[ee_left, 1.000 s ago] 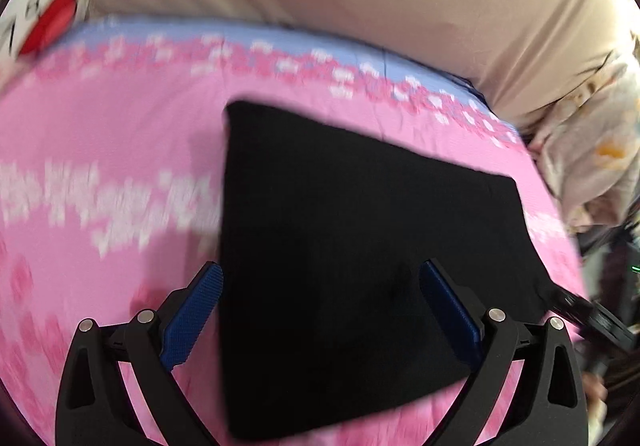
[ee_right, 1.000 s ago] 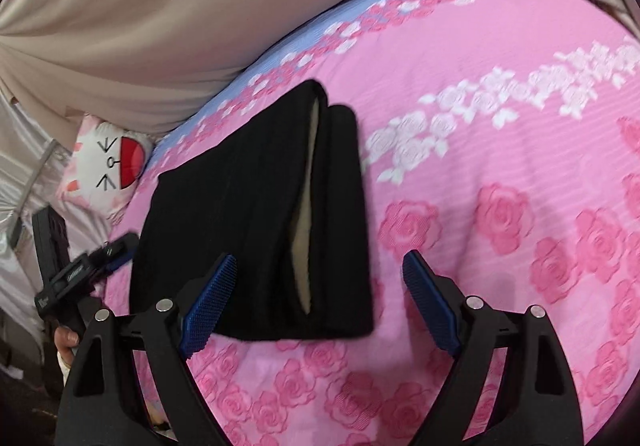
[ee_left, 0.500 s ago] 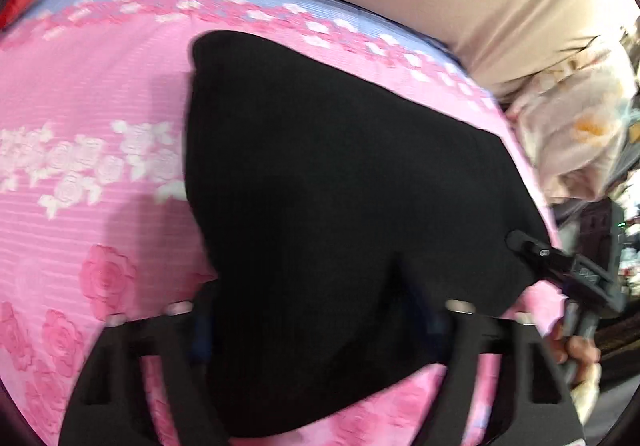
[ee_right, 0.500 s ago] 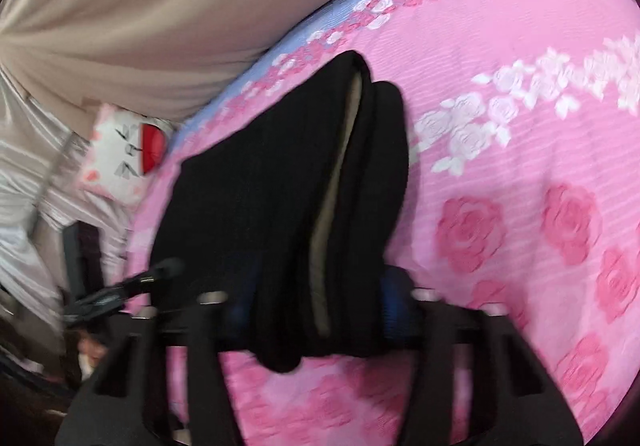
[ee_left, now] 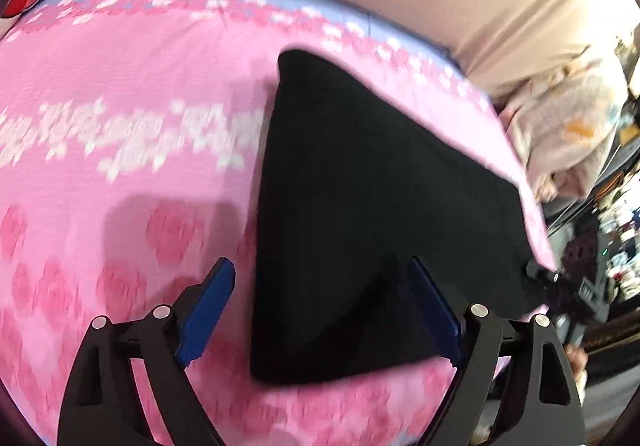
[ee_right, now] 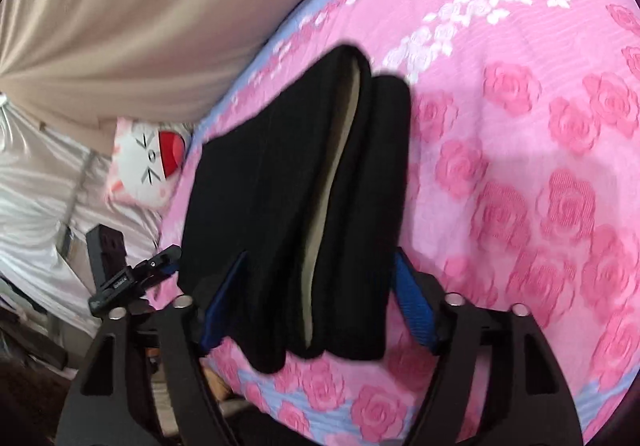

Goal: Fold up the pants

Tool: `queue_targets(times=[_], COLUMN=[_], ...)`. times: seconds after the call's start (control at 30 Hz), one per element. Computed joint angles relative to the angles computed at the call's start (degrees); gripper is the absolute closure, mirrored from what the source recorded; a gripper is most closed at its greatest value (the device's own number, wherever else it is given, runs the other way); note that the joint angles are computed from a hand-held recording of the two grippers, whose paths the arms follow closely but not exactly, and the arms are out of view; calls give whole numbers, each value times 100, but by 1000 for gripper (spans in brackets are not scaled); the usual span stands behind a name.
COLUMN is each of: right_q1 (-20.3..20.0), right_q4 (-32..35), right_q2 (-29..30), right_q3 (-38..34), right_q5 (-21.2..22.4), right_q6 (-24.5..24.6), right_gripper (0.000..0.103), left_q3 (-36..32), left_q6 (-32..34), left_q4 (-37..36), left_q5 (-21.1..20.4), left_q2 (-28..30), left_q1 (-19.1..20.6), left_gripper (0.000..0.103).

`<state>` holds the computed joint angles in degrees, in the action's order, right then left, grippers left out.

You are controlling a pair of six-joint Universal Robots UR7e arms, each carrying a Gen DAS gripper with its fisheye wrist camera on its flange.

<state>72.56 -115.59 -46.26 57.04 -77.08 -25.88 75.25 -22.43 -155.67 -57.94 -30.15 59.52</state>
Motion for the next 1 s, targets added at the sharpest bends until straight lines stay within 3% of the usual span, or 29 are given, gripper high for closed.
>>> queue_targets(times=[0.1,0.13,0.17,0.27,0.33,0.4,0.47,0.57,0.6,0.67,0.7,0.87,1.0], right_q1=[19,38,58,77,115,234,297,290,287,316,299,314,320], right_q4=[296,405,455,746,981,903,913,1278,1291,1046,995,682,982], right_q2=[309,408,508,731,865,968,1015,1180,1200,1130,1106,820,501], right_q3=[-476,-638,-777,-1144,-1379,-1486,-1548,-1931,-1972,-1819,-1764,-1287,-1069], right_q5=[206,234,265,476,538,231,16,38,21,-311,-266,-44,360], right_q6=[-49,-115,-142,-283,-422,-435,-430,-272,-204,-144,-97,-154,-346], right_gripper=[24,22,22,16,5,5,5,5,8,49,57,64,65], left_q3=[-742,-1061,-1288,-1697,-2033,-2238,-2308,-2191,-2164,-2150,-2123,-1943,-1308], left_q6=[70,39,60,356,422,485,564,607,609,623,643,530,422], left_q4=[427,700,838,956,1207,1376,1493,1436,1382,1304,1253,1037,684], left_q5=[-600,-1007,-1336,-1737,-1912,-2147,-2043,-1902,-1888,-1951,-1901,-1778,-1930], left_q2=[290,429,550,739,885,976,1004,953,950,947,942,837,413], left_q1=[269,406,512,601,635,676,651,650,656,681,662,540,387], left_gripper=[16,16,8,6,6,7,22,37,40,53,56,69,72])
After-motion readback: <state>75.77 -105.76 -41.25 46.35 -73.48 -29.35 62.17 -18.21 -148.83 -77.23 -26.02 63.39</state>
